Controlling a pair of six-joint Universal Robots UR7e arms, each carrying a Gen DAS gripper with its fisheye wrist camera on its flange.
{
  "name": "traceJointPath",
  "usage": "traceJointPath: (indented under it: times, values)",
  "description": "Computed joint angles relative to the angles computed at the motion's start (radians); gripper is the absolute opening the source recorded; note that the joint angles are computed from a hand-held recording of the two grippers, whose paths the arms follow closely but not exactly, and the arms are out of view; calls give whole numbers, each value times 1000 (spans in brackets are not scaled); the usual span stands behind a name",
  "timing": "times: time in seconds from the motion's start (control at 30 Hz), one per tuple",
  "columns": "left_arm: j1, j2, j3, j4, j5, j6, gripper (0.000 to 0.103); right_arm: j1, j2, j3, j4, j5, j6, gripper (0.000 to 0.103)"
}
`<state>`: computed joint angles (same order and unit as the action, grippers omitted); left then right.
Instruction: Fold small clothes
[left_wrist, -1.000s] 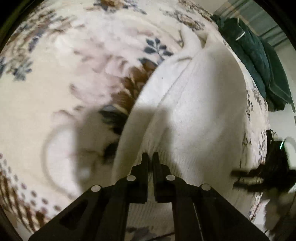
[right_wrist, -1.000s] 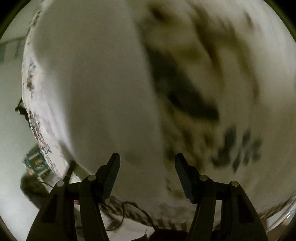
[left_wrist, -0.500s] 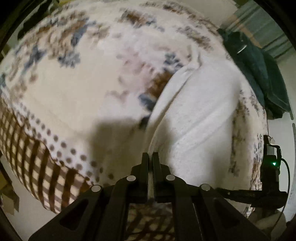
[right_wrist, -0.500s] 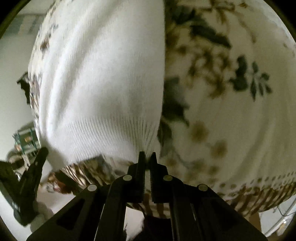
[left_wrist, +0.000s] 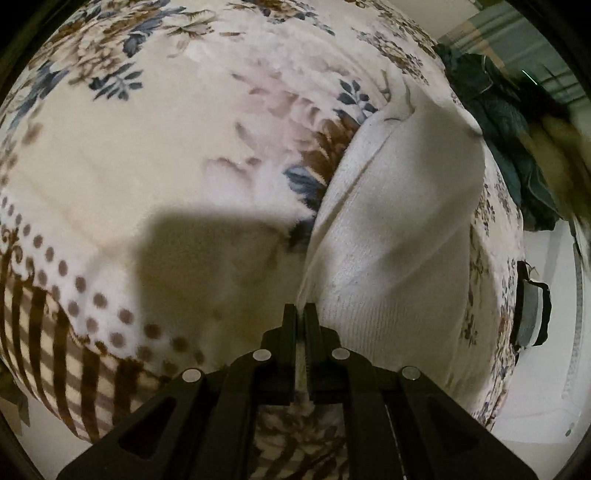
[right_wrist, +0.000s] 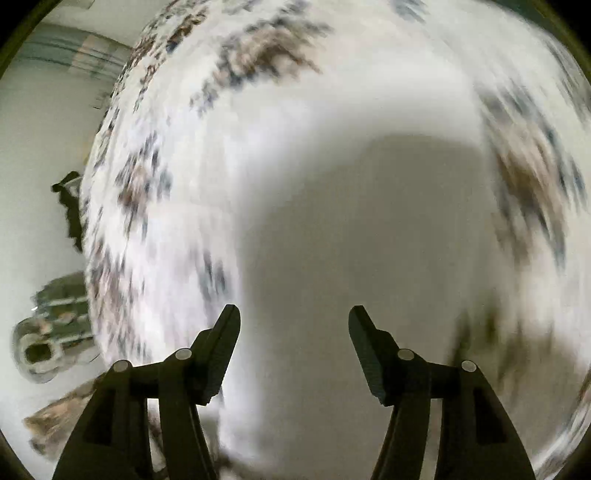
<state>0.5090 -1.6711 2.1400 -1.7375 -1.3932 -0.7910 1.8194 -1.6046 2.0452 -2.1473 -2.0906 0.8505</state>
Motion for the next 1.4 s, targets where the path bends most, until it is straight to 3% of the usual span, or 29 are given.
traceJointPath:
  times: [0.07,0.13,0.17,0.2,0.23,0.4,0.63,0.73,0.77,0.8,0.83,0.87,0.9,0.97,1.0,1.03,1.17,1.27,1.3,1.33,1.4]
  values:
    - [14,1,2,-9,-10,11,2,-71,157,-145,21,-11,-106,63]
    - [28,0,5,-18,-18,16,2,-114,247,-264,139,-79,-150,60]
    - [35,-1,5,-23,-23,17,2,-117,306,-323,214,-130,-132,51]
    - [40,-3,6,-28,-28,15,2,-116,343,-364,254,-175,-107,16]
    - [43,-6,5,-32,-32,14,2,-111,343,-368,251,-195,-99,9]
    - [30,-34,-3,-43,-37,3,2,-37,324,-394,203,-309,-76,8]
    - [71,-7,-3,-51,-15,25,2,-66,514,-537,213,-294,-123,8]
    - [115,10,-7,-48,-74,38,6,-113,530,-541,240,-193,-108,15]
    - [134,12,-14,-38,-102,31,6,-124,504,-516,214,-149,-108,18]
    - [143,12,-28,-8,-107,23,6,-127,459,-467,146,-95,-139,27]
    - [148,8,-39,18,-105,22,6,-125,403,-408,78,-39,-170,44]
    - [152,1,-49,36,-101,27,7,-116,340,-345,32,2,-182,52]
    - [153,-7,-60,58,-85,27,11,-102,282,-287,0,23,-186,57]
    - [161,-11,-76,76,-59,34,26,-66,155,-158,-34,52,-152,57]
    - [168,-7,-83,77,-50,39,40,-46,77,-78,-28,69,-102,58]
    - [174,0,-89,71,-40,38,46,-28,-7,13,-27,91,-39,60]
    - [179,67,-100,7,-47,77,47,38,-252,307,60,156,299,60]
    - [157,143,-97,-27,-73,131,47,54,-370,512,-37,251,471,60]
    - [152,164,-97,-34,-78,146,47,61,-390,569,-108,269,500,53]
    - [145,184,-98,-36,-77,157,47,88,-400,623,-197,270,536,7]
    - [135,212,-101,-36,-80,174,47,178,-341,655,-278,237,625,5]
